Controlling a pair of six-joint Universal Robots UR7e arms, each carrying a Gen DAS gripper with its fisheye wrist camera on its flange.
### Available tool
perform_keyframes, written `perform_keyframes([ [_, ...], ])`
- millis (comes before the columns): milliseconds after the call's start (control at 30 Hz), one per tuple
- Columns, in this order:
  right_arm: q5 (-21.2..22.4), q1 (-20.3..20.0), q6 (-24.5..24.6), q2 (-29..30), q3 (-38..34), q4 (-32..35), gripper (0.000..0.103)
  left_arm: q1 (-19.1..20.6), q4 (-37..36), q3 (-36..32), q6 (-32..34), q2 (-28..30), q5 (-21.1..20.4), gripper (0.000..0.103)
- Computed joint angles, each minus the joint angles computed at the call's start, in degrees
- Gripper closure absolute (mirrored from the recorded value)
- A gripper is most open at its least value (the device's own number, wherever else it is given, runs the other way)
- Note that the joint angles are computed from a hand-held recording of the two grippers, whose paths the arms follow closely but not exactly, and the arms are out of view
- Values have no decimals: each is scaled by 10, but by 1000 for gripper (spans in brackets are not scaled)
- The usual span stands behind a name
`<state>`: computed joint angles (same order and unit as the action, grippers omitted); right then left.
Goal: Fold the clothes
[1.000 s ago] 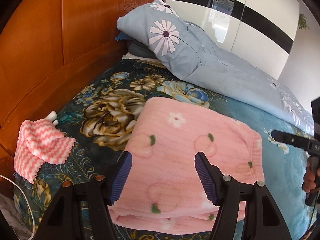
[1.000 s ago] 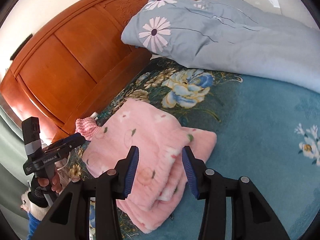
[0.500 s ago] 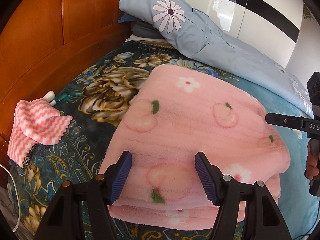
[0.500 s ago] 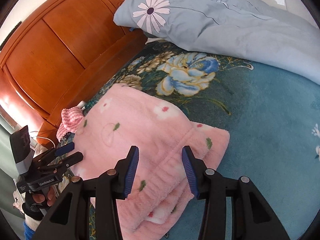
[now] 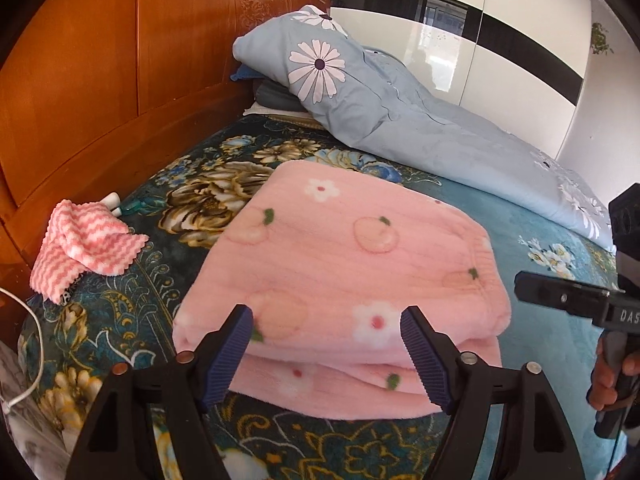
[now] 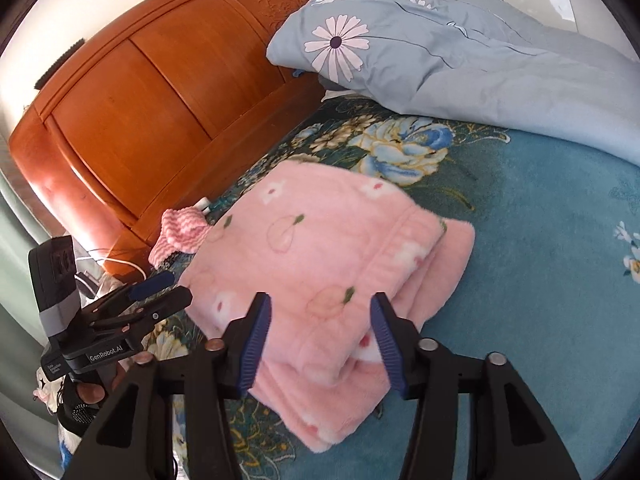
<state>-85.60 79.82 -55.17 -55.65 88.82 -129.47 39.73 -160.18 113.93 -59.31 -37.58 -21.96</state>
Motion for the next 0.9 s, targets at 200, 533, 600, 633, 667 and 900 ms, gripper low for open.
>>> perform_keyframes([
  [200,-27,-21,-49,-39,73,-7,32,-43,151,5,-166,5,22,0],
  [533,-11,-50,-106,-127,202,-155,0,-94,312,17,-426,16,6,0],
  [600,-12,-53,-110,-140,222,-188,0,-104,306,22,-447,19,6,0],
  [633,-11,-56,-110,-146,228,-194,0,-108,321,20,-463,19,5,0],
  [667,-9,-59,-110,-151,234,-198,0,-113,355,14,-489,18,2,0],
  [900,-7,-75,-141,-195,277,-202,0,-141,549,-41,-640,29,-19,0],
])
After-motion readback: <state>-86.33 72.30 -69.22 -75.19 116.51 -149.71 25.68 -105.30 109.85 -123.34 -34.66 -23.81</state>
